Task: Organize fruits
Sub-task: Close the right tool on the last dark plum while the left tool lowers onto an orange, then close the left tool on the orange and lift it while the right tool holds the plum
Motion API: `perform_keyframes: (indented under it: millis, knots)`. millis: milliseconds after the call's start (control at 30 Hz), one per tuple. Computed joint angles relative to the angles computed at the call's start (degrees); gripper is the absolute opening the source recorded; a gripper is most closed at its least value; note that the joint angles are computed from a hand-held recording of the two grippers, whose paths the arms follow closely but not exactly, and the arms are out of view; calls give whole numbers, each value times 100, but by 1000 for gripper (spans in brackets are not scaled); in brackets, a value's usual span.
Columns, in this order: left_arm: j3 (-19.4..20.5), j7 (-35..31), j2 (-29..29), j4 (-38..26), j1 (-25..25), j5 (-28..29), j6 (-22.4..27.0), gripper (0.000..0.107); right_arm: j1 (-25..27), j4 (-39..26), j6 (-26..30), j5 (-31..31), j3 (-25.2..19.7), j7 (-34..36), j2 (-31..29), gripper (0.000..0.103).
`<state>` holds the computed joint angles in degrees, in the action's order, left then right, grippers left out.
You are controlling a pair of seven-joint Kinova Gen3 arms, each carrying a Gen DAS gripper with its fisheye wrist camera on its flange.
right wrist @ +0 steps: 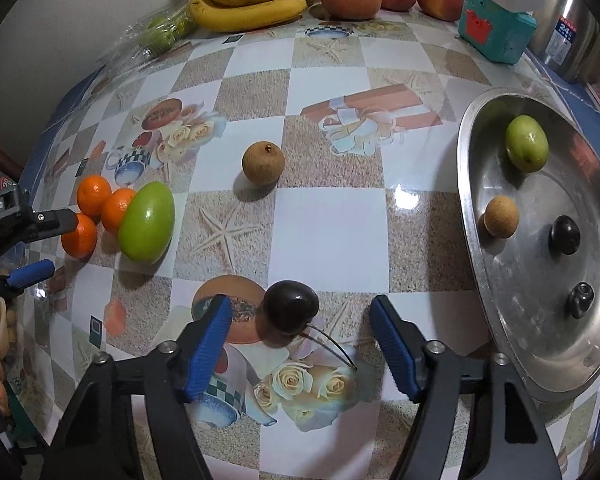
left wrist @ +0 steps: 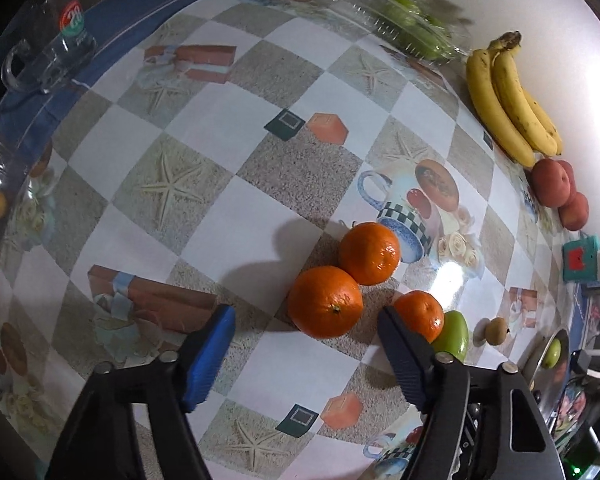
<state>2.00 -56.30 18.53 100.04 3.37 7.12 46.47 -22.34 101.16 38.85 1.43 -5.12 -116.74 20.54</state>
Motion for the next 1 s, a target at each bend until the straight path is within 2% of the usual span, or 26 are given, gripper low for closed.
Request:
perform_keyframes:
  millis: [100, 167, 333, 400, 433, 500, 1000]
  knots:
    - [28, -75, 52, -13, -49, 76, -7, 64, -42, -22, 27, 61, 14, -20, 15, 63]
    - [57, -156, 58, 9, -102, 178, -53, 57, -52, -22, 10, 74, 9, -31, 13, 53]
    - [56, -206, 101, 10, -143, 310, -153, 54, 26, -2, 1, -18, -33, 69, -11, 43]
    - [105, -345, 82, 61, -244, 473, -238, 44, 34, -9, 15, -35, -38, 97, -11, 40]
    - [121, -398, 79, 73, -278, 543, -266, 43, 38, -13, 12, -46, -40, 108, -9, 38]
    - [105, -402, 86, 66, -269, 561, -271, 43, 49, 6, -4, -69, -47, 131, -27, 34]
    - [46, -375, -206, 199, -292, 549, -332, 42, 87, 35, -86, -209, -76, 288, -67, 26]
